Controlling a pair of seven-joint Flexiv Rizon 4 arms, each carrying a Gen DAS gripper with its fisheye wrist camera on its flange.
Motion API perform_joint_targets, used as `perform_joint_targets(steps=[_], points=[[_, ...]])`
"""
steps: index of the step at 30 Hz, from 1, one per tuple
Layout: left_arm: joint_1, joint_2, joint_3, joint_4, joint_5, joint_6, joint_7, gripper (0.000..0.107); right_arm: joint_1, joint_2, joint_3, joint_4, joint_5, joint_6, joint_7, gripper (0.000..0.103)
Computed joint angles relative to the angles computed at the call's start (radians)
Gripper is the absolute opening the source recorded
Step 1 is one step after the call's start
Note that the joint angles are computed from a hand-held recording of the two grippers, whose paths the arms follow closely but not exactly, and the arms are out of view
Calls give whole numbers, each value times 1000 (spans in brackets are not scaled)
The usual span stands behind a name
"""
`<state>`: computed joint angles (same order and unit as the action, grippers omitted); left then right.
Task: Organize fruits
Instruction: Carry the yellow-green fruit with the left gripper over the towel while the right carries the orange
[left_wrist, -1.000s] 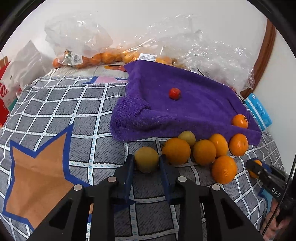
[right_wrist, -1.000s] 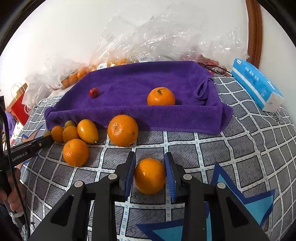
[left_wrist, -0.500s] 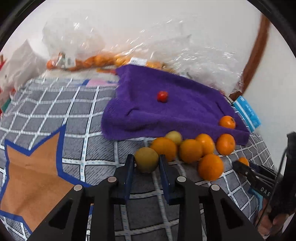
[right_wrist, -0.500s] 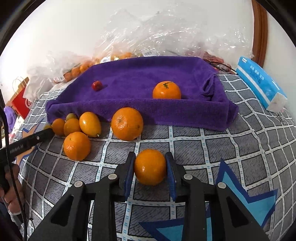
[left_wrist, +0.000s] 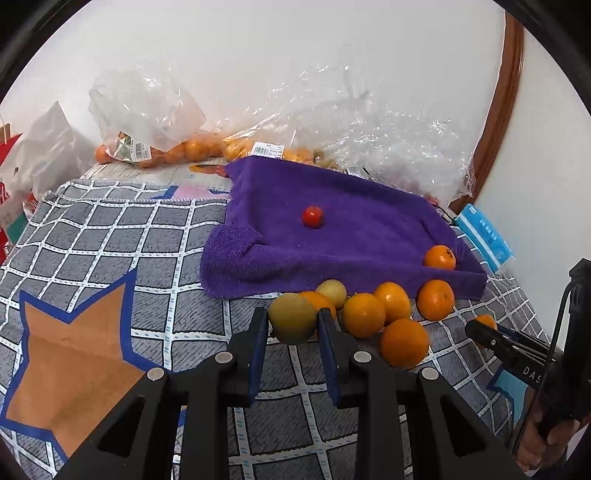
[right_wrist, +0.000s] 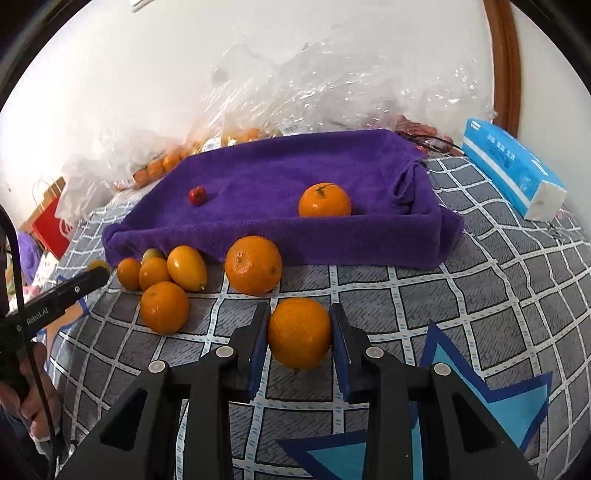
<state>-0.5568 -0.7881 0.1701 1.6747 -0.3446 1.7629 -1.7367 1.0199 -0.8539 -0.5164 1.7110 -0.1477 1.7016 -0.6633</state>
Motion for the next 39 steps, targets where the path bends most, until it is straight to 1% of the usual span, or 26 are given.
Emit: perform_joint_targets(steps=[5, 8, 12, 14, 17, 20, 23, 24, 26, 28, 30, 33, 35, 37, 38, 39], points=[[-34, -6, 41, -5, -5, 6, -1, 26, 14, -3, -16, 2, -1, 3, -4, 32], [-38, -6, 43, -5, -5, 9, 6, 26, 50, -12, -59, 13, 20, 12, 4, 32], [-36, -5, 41, 3, -19, 17, 0, 26, 38, -9, -43, 16, 43, 21, 6, 32], [-65, -10, 79, 0, -39, 8, -8, 26, 33, -9, -38, 20, 59, 45, 7, 32], [-85, -10, 105, 3, -49, 7, -15, 26, 27, -8, -29, 16, 81, 48, 2, 32], [-85, -2, 104, 6, -48, 4, -13, 26, 30, -8, -34, 13, 95, 41, 7, 32], [-159, -7, 200, -1, -71, -38, -38, 26, 32, 13, -35, 21, 93, 30, 11, 32], [-175, -5, 222, -6, -69, -55, -48, 26, 47, 22, -54, 26, 91, 26, 12, 32], [-188, 6, 243, -14, -52, -74, -71, 26, 79, 28, -99, 30, 83, 15, 15, 32], [-177, 21, 235, -21, -29, -72, -91, 26, 109, 30, -148, 26, 73, 19, 11, 32], [-165, 28, 227, -39, -7, -61, -104, 26, 118, 27, -172, 7, 63, 23, 1, 32], [-169, 7, 248, -85, 0, -59, -124, 26, 123, 5, -204, -38, 56, 21, -10, 32], [-167, -16, 261, -125, 3, -65, -134, 26, 97, -1, -184, -74, 48, 12, -16, 32], [-187, -52, 310, -172, -6, -88, -158, 26, 68, -6, -160, -107, 37, 7, -18, 32], [-180, -62, 311, -197, -3, -115, -164, 26, 56, -13, -154, -126, 33, -1, -13, 32], [-154, -66, 286, -219, 8, -128, -165, 26, 43, -18, -146, -144, 29, -5, -7, 32]])
